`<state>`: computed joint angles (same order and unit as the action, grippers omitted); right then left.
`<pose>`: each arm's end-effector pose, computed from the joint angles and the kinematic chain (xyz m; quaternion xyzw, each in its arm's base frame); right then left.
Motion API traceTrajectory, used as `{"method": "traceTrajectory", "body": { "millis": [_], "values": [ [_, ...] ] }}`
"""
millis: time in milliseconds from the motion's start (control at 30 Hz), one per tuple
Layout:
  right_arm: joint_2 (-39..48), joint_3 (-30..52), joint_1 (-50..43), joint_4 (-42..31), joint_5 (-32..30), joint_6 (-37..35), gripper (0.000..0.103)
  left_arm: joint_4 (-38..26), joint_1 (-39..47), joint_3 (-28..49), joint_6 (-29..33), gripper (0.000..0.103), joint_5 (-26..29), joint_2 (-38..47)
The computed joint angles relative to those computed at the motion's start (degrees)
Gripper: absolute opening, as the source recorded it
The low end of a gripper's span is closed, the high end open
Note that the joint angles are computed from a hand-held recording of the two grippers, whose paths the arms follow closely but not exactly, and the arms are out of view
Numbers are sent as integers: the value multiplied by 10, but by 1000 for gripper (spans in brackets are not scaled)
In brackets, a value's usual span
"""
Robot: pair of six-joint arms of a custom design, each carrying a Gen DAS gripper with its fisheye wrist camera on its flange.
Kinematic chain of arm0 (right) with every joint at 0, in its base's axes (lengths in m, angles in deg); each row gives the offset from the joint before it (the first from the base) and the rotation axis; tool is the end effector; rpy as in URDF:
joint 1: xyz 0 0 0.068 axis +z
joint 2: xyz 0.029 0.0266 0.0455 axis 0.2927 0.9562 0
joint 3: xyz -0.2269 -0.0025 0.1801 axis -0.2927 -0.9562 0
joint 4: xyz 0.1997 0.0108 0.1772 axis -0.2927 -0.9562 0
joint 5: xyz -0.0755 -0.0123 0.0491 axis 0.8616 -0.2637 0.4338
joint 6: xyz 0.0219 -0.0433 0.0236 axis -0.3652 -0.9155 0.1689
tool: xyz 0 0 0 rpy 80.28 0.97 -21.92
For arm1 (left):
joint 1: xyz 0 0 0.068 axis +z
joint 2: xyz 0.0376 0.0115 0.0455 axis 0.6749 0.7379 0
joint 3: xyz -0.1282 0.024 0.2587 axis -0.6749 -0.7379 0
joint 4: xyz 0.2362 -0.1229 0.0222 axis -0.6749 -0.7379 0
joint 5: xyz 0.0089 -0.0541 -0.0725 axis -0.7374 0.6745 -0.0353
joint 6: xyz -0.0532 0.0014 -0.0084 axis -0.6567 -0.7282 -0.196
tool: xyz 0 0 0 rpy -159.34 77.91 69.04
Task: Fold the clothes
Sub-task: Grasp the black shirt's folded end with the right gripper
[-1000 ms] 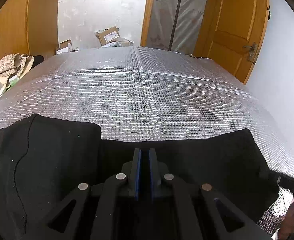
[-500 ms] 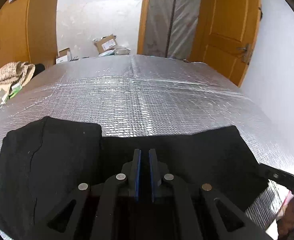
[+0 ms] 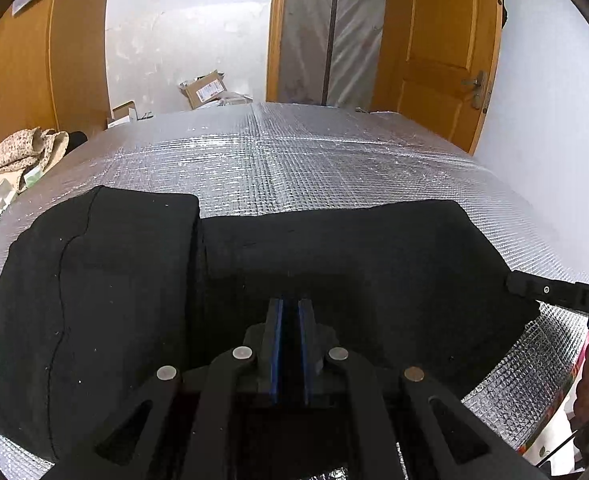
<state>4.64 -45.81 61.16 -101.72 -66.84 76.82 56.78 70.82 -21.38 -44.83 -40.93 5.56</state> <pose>0.1220 0.1079 0.2139 0.0917 0.8842 0.2615 0.3760 0.2111 0.0891 0.1983 0.1710 0.8980 -0.1156 0.3885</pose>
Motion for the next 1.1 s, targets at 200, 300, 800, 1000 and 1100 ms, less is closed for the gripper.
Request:
{"method": "traceTrajectory", "body": {
  "millis": [200,300,800,1000,1100],
  "values": [
    [-14,-4,-2,-12,7,2,0,-16,19,6,14,7,18,3],
    [-27,-7,-4,-27,12,9,0,-26,31,1,26,7,24,-8],
    [-98,-12,-77,-66,-36,16,30,-129,103,19,132,7,70,-4],
    [-68,-1,-62,-54,-48,6,30,-131,113,19,147,7,80,7],
    [-40,8,-50,-51,-51,-6,30,-136,113,20,146,7,76,2]
  ]
}}
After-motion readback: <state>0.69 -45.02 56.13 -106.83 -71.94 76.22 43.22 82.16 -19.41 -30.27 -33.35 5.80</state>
